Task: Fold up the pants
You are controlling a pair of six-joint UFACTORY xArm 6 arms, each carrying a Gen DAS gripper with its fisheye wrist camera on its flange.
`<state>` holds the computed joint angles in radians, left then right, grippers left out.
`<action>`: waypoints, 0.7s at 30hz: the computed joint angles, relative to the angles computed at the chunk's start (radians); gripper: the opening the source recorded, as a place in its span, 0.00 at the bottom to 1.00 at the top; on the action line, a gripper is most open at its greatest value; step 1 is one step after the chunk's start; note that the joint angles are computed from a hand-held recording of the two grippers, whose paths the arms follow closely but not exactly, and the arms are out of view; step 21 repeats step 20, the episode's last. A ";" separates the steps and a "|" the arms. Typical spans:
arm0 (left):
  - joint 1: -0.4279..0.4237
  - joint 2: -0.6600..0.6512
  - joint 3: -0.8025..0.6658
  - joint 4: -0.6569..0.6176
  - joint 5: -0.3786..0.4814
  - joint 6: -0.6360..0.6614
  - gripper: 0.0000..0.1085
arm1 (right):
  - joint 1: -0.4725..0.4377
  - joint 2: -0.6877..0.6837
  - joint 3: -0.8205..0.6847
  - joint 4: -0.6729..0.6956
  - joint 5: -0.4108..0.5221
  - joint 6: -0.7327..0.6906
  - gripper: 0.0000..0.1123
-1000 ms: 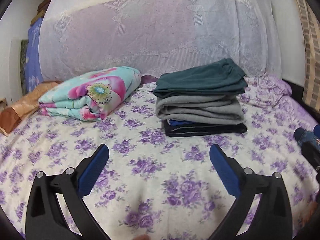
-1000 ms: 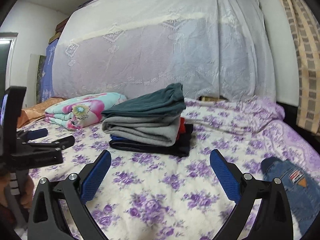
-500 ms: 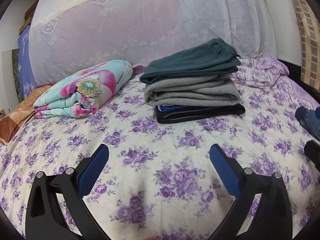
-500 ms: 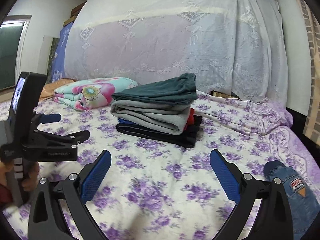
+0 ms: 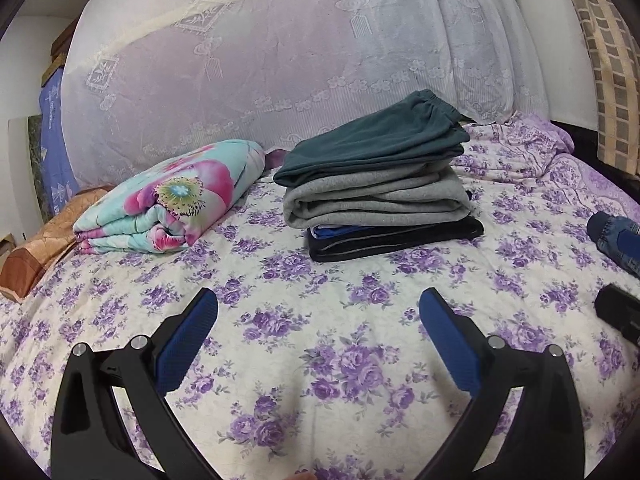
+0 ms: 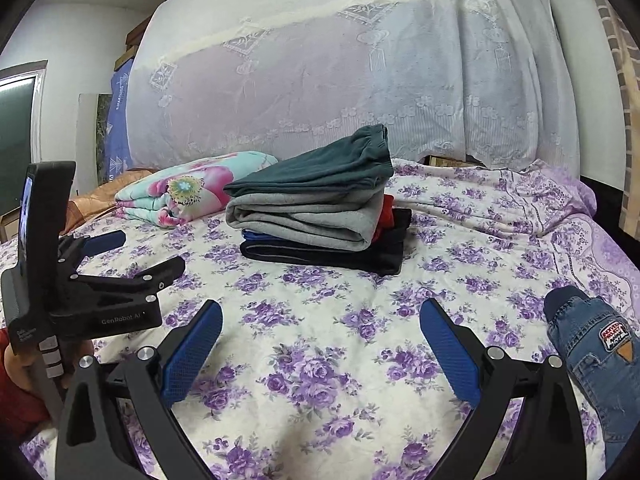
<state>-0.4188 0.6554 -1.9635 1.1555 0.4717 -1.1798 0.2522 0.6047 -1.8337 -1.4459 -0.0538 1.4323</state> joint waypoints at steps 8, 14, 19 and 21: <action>0.017 -0.027 0.036 -0.063 -0.030 -0.018 0.91 | 0.000 0.003 -0.003 -0.002 -0.001 0.010 0.89; 0.006 -0.014 0.011 -0.055 0.016 0.019 0.91 | 0.002 0.002 -0.004 -0.014 0.005 0.020 0.89; -0.002 -0.013 0.010 -0.038 0.019 0.034 0.91 | 0.003 -0.002 -0.005 -0.041 0.008 0.045 0.89; -0.005 -0.013 0.009 -0.017 0.029 0.022 0.91 | 0.002 -0.002 -0.007 -0.051 0.008 0.053 0.89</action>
